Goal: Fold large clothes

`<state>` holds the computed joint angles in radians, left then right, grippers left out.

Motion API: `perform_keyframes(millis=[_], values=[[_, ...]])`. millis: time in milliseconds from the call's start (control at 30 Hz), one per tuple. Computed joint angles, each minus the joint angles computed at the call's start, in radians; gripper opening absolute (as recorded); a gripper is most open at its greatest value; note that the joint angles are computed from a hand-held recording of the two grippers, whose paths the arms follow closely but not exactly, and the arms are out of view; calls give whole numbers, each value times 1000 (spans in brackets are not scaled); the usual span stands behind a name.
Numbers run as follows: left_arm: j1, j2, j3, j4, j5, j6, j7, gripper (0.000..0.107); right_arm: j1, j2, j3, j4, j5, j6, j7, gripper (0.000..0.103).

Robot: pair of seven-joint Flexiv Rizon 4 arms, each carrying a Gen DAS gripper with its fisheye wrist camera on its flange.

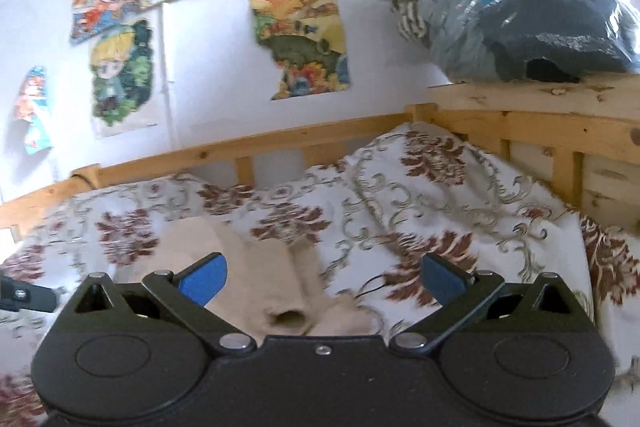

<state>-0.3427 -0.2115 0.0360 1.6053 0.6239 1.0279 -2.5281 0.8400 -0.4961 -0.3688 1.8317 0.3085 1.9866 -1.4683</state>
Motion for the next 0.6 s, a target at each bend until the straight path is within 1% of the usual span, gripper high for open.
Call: perform_keyframes(millis=[100, 300, 400, 600], values=[[-27, 41, 3, 28, 73, -23, -46, 102, 8, 63, 43, 72, -2, 29, -29, 102], [-28, 98, -31, 78, 204, -16, -131, 102, 51, 152, 70, 159, 33, 3, -94, 102], [-12, 110, -49, 97, 210, -16, -146, 102, 90, 161, 39, 170, 52, -13, -122, 102], [10, 116, -67, 112, 202, -20, -147, 102, 98, 152, 14, 167, 42, -43, -85, 102]])
